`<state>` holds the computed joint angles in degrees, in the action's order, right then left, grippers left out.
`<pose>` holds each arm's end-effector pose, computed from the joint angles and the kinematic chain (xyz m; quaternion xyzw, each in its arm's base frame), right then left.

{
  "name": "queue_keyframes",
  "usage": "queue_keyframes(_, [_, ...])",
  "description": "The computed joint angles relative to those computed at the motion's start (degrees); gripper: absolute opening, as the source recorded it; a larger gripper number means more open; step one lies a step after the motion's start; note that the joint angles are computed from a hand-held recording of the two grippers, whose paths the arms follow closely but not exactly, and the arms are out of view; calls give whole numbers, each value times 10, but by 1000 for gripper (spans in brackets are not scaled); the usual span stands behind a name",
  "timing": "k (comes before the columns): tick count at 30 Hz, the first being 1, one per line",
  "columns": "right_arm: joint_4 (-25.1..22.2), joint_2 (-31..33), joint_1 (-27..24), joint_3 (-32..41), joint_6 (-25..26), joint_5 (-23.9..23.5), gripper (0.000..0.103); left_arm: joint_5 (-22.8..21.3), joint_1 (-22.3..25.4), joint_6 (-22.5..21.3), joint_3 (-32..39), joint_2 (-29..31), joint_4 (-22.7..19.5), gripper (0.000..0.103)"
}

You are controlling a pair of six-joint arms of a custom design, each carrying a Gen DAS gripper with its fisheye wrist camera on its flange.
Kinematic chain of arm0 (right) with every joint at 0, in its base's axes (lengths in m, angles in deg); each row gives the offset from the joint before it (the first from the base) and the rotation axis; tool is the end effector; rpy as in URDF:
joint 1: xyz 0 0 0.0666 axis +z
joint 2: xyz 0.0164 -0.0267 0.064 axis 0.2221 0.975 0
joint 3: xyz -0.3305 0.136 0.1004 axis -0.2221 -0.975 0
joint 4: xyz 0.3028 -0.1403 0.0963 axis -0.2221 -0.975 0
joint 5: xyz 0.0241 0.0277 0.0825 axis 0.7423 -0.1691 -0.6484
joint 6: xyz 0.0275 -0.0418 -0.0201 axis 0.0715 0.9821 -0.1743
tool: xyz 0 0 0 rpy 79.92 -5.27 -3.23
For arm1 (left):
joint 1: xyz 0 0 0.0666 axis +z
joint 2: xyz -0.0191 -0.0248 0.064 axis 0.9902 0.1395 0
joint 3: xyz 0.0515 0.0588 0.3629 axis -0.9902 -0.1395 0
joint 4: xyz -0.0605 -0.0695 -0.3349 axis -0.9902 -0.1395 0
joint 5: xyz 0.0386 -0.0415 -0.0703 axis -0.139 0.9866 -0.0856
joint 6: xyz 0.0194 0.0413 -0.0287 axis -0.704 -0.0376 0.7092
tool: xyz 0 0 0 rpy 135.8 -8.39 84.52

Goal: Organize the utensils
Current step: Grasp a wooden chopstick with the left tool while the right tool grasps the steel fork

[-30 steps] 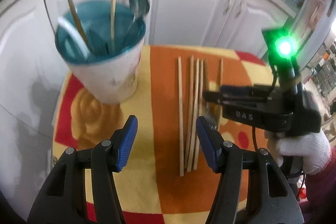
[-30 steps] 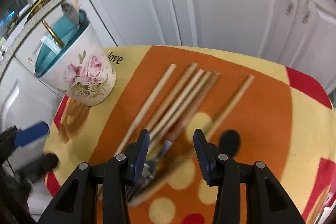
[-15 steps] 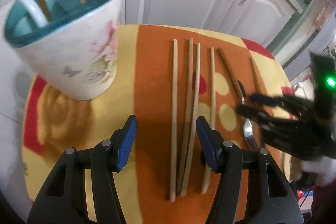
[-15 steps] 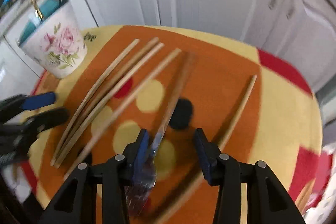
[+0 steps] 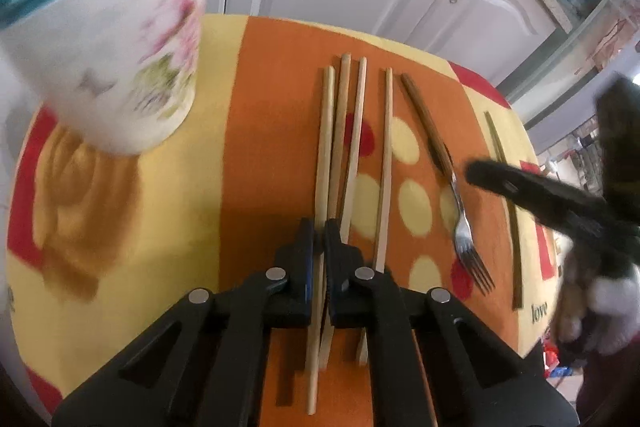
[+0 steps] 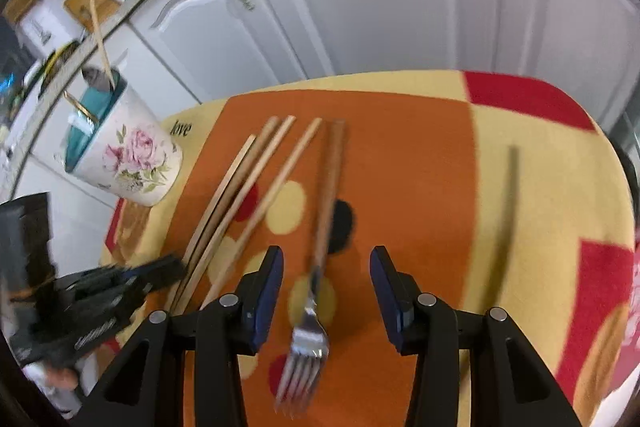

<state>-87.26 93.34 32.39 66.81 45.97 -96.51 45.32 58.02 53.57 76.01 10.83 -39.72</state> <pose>0.4902 0.1864 0.3200 -0.1962 0.9409 0.2030 0.1873 0.3876 -0.1731 0.3162 -0.0883 0.9610 -0.1334 0.2256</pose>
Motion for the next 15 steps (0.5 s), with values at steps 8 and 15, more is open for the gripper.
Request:
queue_keyframes(8, [-1,20,32,11,19,28,7,-9,-7,3,-43,-53,-29,4])
queue_keyframes(15, [-63,-43,2,-67,58,-34,7,-3,-1,-34,-54,-81,-67,3])
